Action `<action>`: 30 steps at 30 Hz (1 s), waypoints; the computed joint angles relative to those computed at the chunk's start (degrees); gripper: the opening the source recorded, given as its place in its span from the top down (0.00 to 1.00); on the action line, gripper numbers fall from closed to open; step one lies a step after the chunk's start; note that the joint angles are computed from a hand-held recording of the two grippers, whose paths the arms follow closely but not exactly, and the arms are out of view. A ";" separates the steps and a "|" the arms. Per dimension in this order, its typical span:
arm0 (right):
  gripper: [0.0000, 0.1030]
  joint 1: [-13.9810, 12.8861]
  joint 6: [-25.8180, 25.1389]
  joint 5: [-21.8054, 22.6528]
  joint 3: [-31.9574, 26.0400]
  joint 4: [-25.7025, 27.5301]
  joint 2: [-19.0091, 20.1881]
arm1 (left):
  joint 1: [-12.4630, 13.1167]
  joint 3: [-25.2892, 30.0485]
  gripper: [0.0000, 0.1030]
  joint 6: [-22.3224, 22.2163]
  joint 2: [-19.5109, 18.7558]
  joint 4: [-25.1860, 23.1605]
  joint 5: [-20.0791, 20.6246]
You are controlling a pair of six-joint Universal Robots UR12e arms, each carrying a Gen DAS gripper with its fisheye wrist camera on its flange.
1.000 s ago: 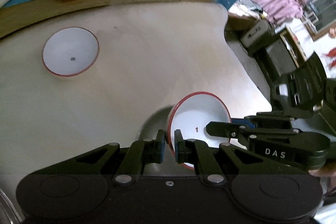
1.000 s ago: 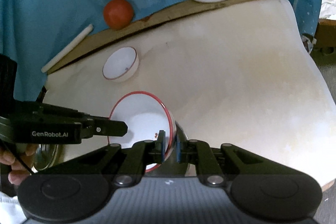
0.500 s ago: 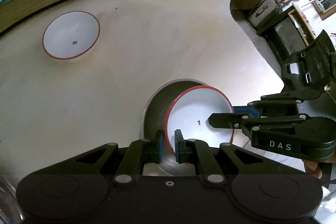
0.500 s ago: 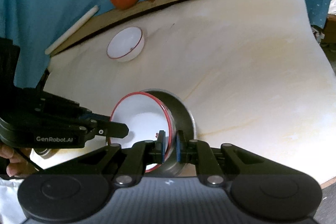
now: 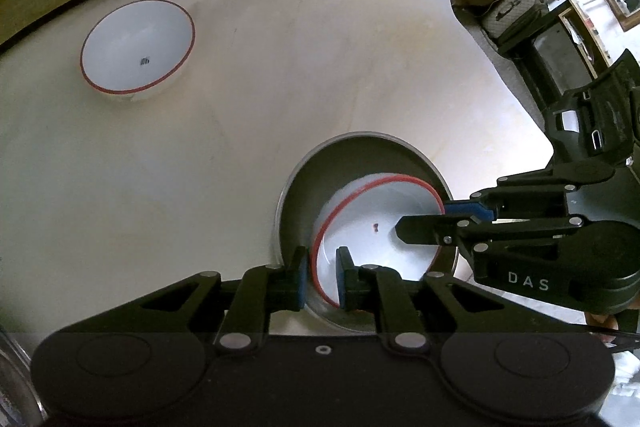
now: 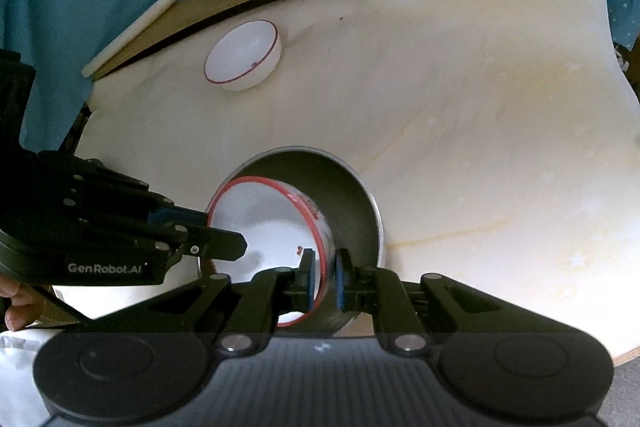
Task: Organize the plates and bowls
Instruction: 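Lower the white bowl into the steel bowl and open the left gripper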
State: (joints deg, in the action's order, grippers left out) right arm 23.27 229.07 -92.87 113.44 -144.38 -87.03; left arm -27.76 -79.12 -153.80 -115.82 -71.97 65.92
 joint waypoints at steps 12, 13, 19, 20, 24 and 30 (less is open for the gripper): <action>0.89 -0.77 -0.44 1.32 0.01 0.48 0.20 | -0.64 0.50 0.87 -0.89 -0.47 -0.03 0.89; 0.89 -0.82 -0.36 1.38 0.06 0.37 0.20 | -0.68 0.56 0.87 -1.02 -0.52 -0.05 0.89; 0.85 -1.06 -0.41 1.69 0.42 -0.57 0.16 | -0.58 0.57 0.87 -1.29 -0.72 0.07 0.71; 0.85 -1.10 -0.51 1.74 0.50 -0.60 0.10 | -0.56 0.55 0.87 -1.38 -0.72 0.11 0.68; 0.79 -1.03 -0.21 1.21 0.55 -0.65 -0.04 | -0.38 -0.01 0.85 -1.86 -0.42 1.24 0.49; 0.74 -0.87 0.32 0.77 0.53 -0.67 -0.22 | -0.25 -0.33 0.83 -2.20 -0.13 1.77 0.32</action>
